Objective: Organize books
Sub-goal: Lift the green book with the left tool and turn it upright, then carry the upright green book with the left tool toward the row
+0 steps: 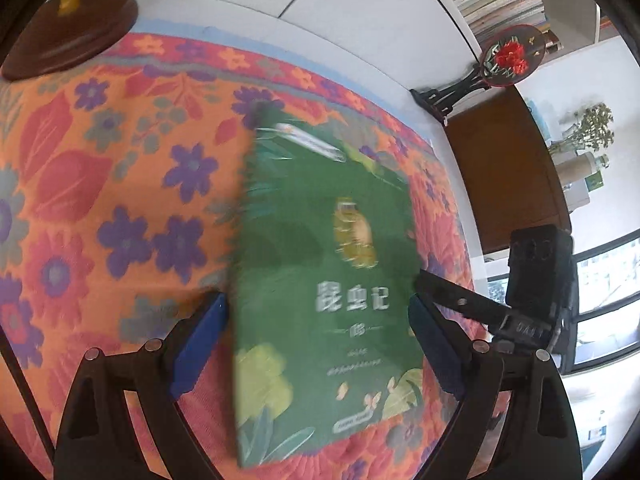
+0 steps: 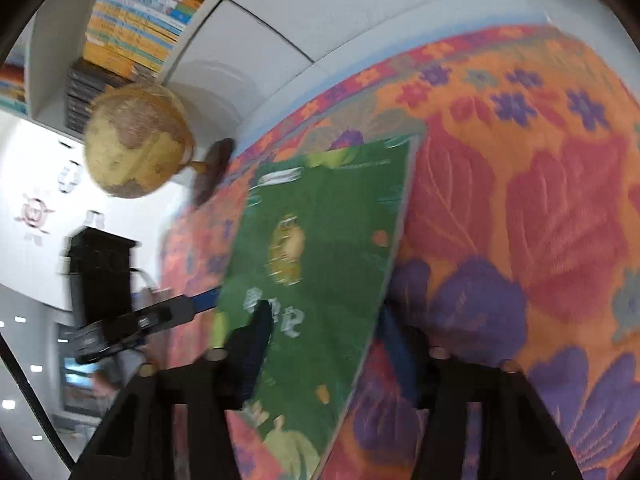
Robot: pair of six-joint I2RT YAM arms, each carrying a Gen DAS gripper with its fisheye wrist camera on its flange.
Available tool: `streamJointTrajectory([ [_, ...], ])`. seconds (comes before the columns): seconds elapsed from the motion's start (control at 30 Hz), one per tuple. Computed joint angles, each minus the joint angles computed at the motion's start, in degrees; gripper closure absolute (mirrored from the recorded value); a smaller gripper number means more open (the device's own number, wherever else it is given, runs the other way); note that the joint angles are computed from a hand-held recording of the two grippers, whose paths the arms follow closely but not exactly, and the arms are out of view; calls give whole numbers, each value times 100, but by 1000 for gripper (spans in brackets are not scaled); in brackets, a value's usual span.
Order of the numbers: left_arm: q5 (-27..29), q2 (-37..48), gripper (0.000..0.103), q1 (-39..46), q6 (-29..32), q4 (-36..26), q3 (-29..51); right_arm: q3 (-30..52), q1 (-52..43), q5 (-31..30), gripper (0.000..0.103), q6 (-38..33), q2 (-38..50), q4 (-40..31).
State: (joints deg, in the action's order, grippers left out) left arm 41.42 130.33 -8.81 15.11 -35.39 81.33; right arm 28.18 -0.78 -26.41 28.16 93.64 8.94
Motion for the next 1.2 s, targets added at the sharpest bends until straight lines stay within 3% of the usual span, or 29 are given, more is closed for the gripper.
streamJointTrajectory([
  [0.1, -171, 32, 21, -72, 17, -173, 208, 34, 27, 31, 66, 346, 104, 227],
  [0.2, 496, 276, 30, 86, 362, -1021, 580, -38, -250, -443, 80, 612, 238, 536],
  [0.23, 403, 219, 37, 92, 329, -1019, 522, -77, -317, -548, 82, 658, 203, 523],
  [0.3, -53, -21, 41, 51, 217, -768, 242, -177, -393, -871, 86, 778, 130, 633],
  [0.43, -920, -339, 48, -74, 46, -566, -84, -311, -54, -681, 86, 906, -433, 459],
  [0.6, -1761, -942, 49, -221, 59, -144, -720, -344, 435, -304, 86, 950, -1216, -13],
  [0.7, -1767, -1193, 49, -161, 141, -42, -961, -324, 720, 40, 86, 945, -1498, -292],
  [0.77, -1386, -1149, 49, -45, 387, -278, -899, -304, 791, 139, 86, 950, -1503, -367],
  [0.8, -1291, -1050, 49, -29, 488, -457, -802, -256, 832, 214, 86, 976, -1398, -413],
  [0.87, -1646, -1062, 50, -104, 298, -259, -883, -138, 910, 307, 86, 976, -1067, -440],
  [0.93, -1407, -1006, 49, 37, 310, -328, -801, -139, 865, 385, 86, 866, -753, -523],
  [1.0, -1220, -879, 48, 274, 457, -595, -606, -203, 621, 19, 85, 799, -341, -371],
  [1.1, -1786, -754, 48, 414, 336, -400, -507, -378, 58, -1044, 86, 559, 204, 171],
  [1.2, -1169, -347, 45, 716, 666, -962, -6, -395, -190, -1519, 86, 444, 601, 552],
])
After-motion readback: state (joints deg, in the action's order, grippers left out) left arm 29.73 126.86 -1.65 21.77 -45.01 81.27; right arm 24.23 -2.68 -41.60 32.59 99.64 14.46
